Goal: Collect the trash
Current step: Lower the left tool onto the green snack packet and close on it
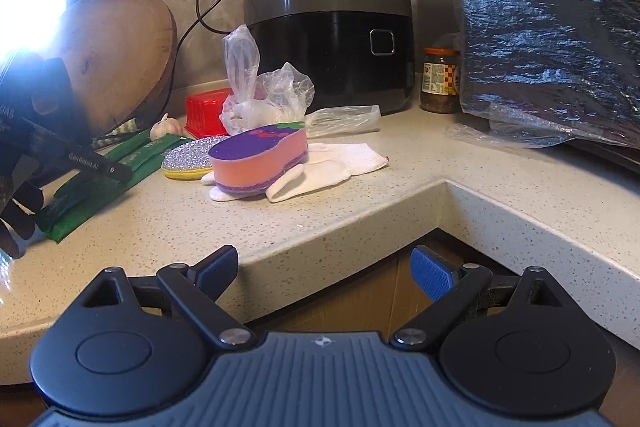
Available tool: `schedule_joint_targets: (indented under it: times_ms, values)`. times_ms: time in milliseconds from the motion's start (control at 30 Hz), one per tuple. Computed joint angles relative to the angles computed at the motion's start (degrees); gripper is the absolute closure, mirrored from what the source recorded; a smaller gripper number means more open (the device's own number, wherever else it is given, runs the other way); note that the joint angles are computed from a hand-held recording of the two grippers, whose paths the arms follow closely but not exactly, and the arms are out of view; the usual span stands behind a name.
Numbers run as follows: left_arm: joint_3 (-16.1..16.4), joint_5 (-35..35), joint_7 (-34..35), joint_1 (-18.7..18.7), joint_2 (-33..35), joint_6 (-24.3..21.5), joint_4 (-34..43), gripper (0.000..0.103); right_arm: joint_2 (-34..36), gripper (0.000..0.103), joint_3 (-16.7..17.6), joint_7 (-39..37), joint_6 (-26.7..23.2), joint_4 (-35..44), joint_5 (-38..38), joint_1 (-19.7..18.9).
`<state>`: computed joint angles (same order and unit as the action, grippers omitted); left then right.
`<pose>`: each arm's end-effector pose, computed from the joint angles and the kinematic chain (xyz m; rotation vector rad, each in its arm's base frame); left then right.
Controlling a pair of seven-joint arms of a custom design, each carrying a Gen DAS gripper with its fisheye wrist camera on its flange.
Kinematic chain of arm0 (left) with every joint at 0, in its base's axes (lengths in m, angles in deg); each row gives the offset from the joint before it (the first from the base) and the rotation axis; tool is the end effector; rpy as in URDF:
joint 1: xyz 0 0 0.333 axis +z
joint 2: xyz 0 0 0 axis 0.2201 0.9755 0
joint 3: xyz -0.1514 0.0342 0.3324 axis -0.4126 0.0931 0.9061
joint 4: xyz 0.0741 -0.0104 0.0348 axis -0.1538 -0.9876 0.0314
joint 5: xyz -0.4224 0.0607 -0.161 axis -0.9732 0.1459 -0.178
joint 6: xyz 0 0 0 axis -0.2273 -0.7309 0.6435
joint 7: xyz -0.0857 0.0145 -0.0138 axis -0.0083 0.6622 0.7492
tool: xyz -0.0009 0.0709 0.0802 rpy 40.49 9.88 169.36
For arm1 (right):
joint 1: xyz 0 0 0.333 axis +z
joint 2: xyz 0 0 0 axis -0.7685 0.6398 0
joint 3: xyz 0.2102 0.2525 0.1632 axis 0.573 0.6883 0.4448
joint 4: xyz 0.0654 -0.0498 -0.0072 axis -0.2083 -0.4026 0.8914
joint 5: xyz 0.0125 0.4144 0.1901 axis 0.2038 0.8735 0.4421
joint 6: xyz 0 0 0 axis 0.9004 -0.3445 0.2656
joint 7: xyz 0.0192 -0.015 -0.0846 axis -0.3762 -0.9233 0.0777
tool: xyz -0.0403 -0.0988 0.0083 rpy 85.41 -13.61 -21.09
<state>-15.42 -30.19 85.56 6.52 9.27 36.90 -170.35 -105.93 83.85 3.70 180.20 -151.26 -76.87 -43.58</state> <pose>0.5158 -0.1801 0.8590 -1.4926 1.9279 -0.7091 0.3871 0.0384 0.8106 -1.5546 1.4780 -0.8250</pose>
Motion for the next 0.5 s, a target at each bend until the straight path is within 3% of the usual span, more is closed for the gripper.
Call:
schedule_joint_targets:
  times_ms: [133, 500]
  values:
    - [2.31, -8.04, -3.56, -0.04, 1.42, -3.29, 2.51, 0.053, 0.81, 0.009, 0.10, -0.39, 0.38, 0.94, 0.00, 0.33]
    - [2.58, -9.97, 2.08, -0.11, 0.70, -5.05, 2.40, 0.051, 7.45, 0.009, -0.40, -7.04, 3.06, 10.04, 2.82, 6.45]
